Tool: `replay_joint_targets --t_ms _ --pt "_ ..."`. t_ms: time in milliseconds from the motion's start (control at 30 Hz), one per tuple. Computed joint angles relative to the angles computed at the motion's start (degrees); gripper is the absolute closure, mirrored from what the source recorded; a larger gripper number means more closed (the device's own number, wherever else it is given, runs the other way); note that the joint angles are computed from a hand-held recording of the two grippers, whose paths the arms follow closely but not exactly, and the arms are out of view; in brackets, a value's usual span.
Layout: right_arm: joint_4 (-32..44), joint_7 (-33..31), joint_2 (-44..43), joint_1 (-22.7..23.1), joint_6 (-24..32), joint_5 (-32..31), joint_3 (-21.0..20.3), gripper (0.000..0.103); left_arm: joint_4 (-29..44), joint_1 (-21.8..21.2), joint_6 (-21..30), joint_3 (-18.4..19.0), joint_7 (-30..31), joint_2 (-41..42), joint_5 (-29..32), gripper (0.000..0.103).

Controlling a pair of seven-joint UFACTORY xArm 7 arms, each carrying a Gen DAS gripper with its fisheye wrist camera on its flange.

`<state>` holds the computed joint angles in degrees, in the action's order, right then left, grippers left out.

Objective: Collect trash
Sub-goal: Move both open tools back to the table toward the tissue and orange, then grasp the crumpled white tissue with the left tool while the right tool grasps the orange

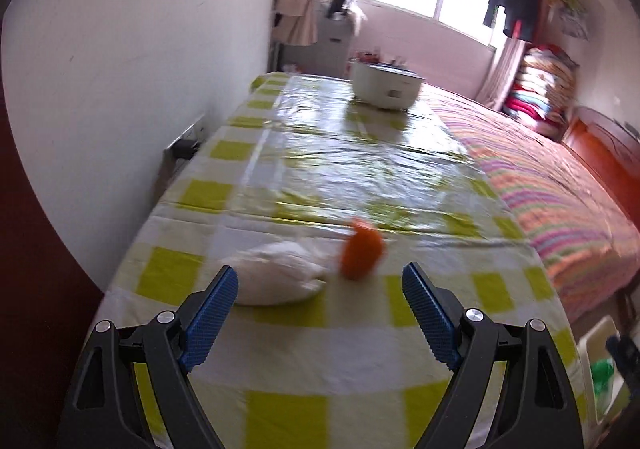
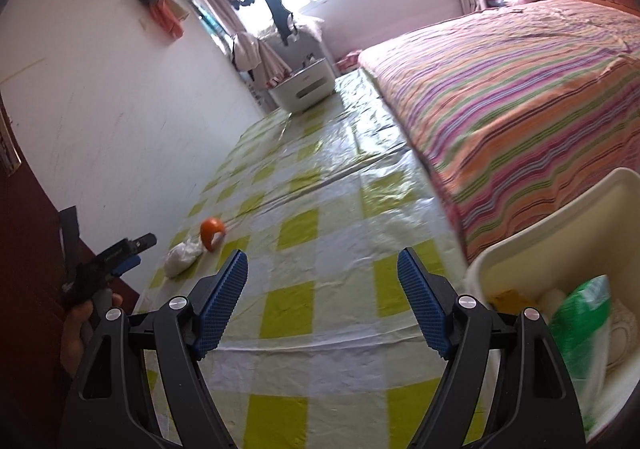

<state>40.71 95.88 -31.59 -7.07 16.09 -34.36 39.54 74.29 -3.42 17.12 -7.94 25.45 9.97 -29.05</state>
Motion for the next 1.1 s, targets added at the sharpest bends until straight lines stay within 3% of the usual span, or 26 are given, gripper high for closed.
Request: replay_joint_targets --t_ms 267,567,633,700,767,967,1067,1100 --pt "1.87 -0.34 3.74 0.57 -0.95 -1.60 -0.04 0.027 9.58 1.61 7.02 0.75 -4.24 8.38 3.10 0.021" --pt "2.29 -0.07 5.44 2.42 -0.97 -2.93 -1.81 0.027 12.77 0.88 7.08 0.31 -9.37 12.08 8.47 0.022" --pt "3.01 0.64 6.60 2.15 -0.98 -3.78 -1.57 0.027 13.46 0.51 7.60 0.49 -10.61 12.63 9.61 0.026" --pt "3.81 1.43 8.19 2.16 -1.60 -4.69 -1.70 0.027 14.51 0.03 8.82 0.95 -12.43 13.37 11.14 0.045" --pt "6.03 1.87 11.16 1.88 -2.28 -6.29 -1.84 0.027 16.00 0.20 10.73 0.88 -13.48 14.39 11.59 0.056" --pt "22.23 -1.41 27.47 2.22 2.01 -17.91 -0.36 0.027 16.51 1.37 11.09 0.03 -14.95 14.85 10.34 0.067" --pt "31.53 -6.38 37.02 5.57 5.37 -20.46 -0.94 0.027 15.65 1.31 10.48 0.09 -14.73 14.28 10.75 0.072" --pt "36.98 -10.54 42.44 8.53 7.08 -21.37 -2.12 0.027 15.42 1.48 10.35 -0.05 -14.58 14.09 10.49 0.076"
